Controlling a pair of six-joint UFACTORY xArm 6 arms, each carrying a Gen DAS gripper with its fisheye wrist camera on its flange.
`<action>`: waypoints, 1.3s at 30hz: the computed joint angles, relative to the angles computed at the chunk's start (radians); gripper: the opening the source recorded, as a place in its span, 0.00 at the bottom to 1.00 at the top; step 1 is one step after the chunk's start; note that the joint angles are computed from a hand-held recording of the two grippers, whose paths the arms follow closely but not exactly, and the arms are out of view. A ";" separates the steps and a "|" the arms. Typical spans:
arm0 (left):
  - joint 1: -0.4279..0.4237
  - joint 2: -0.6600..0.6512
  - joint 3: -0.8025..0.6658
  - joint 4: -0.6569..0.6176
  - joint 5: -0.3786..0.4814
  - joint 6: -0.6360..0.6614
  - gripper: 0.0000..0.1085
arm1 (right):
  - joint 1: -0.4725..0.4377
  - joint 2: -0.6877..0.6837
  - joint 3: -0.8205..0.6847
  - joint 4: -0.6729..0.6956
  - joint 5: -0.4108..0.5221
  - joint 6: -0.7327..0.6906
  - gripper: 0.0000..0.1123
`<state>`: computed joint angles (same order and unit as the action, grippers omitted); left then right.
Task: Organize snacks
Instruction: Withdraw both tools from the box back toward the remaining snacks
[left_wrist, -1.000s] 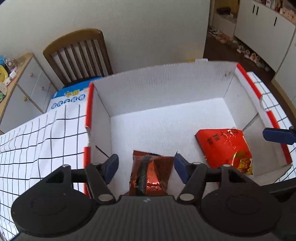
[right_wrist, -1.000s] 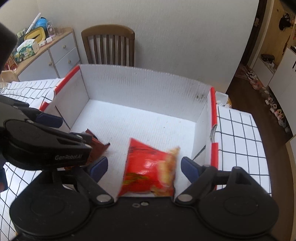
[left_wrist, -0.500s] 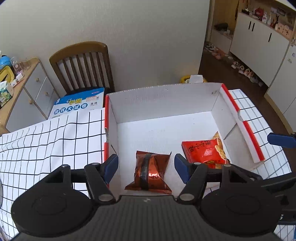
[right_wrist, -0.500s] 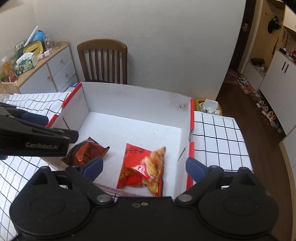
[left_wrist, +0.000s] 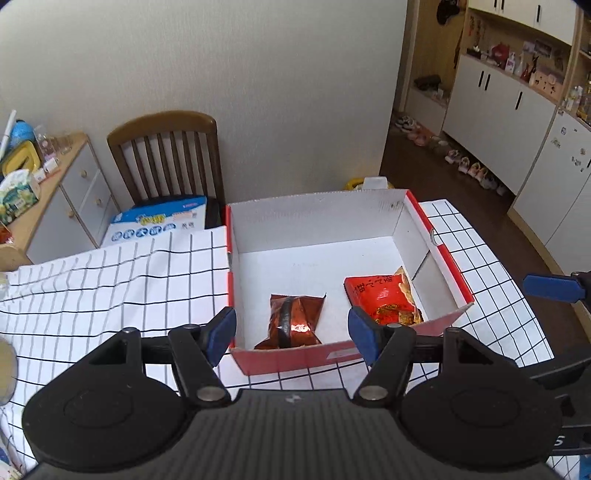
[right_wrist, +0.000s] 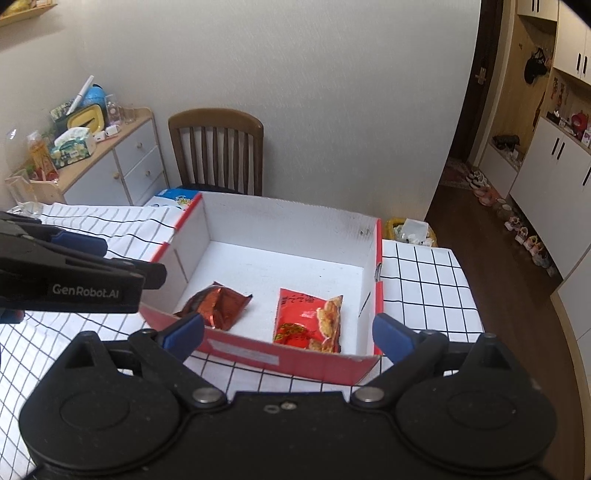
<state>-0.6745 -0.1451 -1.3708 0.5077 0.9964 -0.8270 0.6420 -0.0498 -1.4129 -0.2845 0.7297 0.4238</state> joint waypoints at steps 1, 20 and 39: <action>-0.007 -0.015 0.012 0.006 0.000 -0.003 0.61 | 0.005 -0.014 0.010 0.000 -0.001 0.005 0.88; -0.185 -0.331 0.284 0.217 0.071 -0.179 0.76 | 0.109 -0.309 0.283 -0.063 -0.049 0.182 0.91; -0.431 -0.615 0.559 0.169 0.187 -0.343 0.76 | 0.280 -0.563 0.555 -0.159 0.010 0.423 0.91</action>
